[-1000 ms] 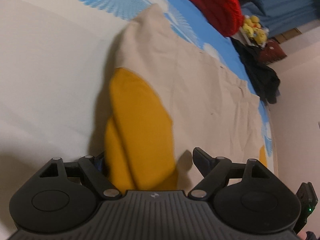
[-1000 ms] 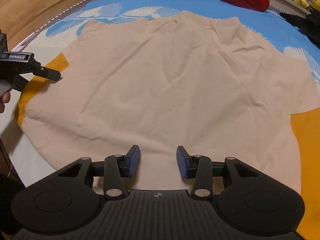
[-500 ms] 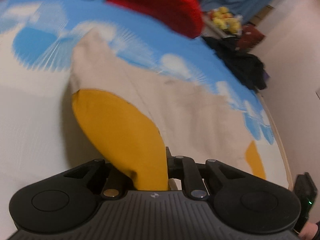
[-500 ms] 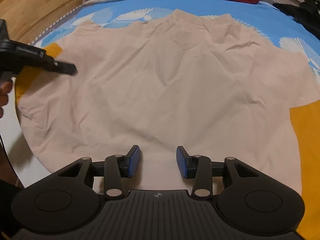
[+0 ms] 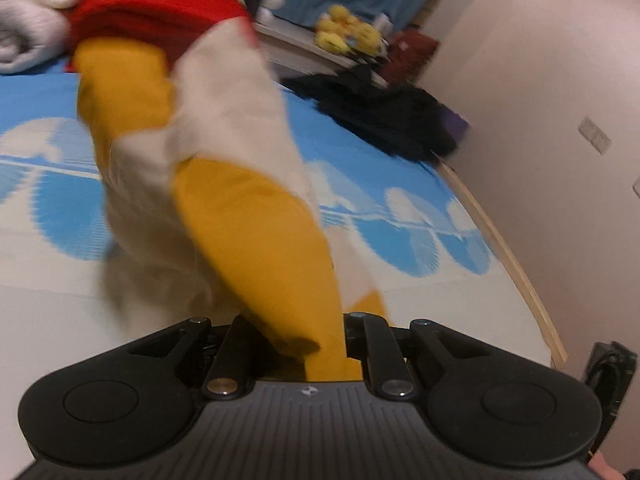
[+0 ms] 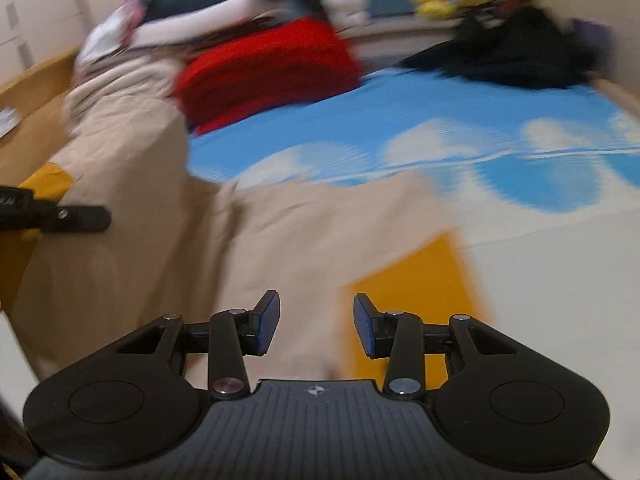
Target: Fold large clothes
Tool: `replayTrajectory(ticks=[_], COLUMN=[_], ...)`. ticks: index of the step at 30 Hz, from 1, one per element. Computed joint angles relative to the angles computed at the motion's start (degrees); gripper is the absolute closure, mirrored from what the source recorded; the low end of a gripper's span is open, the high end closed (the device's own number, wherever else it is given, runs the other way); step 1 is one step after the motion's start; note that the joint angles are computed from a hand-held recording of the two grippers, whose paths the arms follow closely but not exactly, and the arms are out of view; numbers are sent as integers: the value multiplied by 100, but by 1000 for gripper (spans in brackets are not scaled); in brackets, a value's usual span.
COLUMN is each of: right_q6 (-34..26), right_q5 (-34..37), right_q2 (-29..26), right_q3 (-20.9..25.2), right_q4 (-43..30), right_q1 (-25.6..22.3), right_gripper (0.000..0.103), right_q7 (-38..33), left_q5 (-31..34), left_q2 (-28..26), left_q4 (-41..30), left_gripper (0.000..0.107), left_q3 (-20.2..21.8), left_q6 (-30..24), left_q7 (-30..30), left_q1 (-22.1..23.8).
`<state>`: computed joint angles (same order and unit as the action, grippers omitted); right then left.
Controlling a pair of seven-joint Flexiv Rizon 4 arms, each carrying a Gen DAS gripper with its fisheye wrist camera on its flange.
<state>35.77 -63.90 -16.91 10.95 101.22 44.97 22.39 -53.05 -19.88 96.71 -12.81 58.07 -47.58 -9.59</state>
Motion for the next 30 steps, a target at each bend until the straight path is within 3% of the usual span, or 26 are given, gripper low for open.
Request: replayTrajectory(ticks=[2, 3, 4, 6, 9, 12, 15, 18, 22, 25, 30], right_q6=[-421, -592, -727, -902, -888, -480, 334, 1363, 2239, 1663, 990], right_q5=[133, 197, 259, 370, 427, 307, -309, -1021, -667, 607, 1272], right_q2=[449, 605, 771, 997, 1095, 1081, 1014, 776, 131, -350, -563], right_q3=[103, 178, 261, 405, 519, 504, 348, 141, -29, 74, -102], right_q4=[468, 625, 798, 1029, 1165, 1221, 1312, 1261, 717, 110, -278], right_q1=[-39, -74, -125, -240, -392, -551, -773, -1007, -1073, -802, -387], right_gripper=[61, 60, 60, 60, 60, 60, 58, 51, 51, 51, 51], right_q7=[239, 364, 473, 615, 843, 1133, 1688, 2388, 2078, 754, -36], left_q5=[491, 736, 1021, 1498, 1186, -436, -1273, -360, 1250, 1568, 1585], left_q2=[-179, -281, -432, -733, -850, -707, -462, -420, -472, -391, -275], left_q4=[-94, -140, -243, -622, -724, -609, -365, -275, -197, -25, 94], left_gripper=[90, 83, 62, 32, 33, 29, 28, 28, 28, 28, 28], left_q3=[-42, -58, -67, -88, -412, -1005, -854, -171, 374, 255, 140], left_q6=[363, 499, 509, -90, -454, -1083, -685, -78, 332, 492, 346], left_q7=[-253, -410, -653, -1067, -1113, -216, 388, 175, -316, -181, 130], left_q1=[-397, -557, -717, -812, -612, 55, 143, -141, -277, -123, 171])
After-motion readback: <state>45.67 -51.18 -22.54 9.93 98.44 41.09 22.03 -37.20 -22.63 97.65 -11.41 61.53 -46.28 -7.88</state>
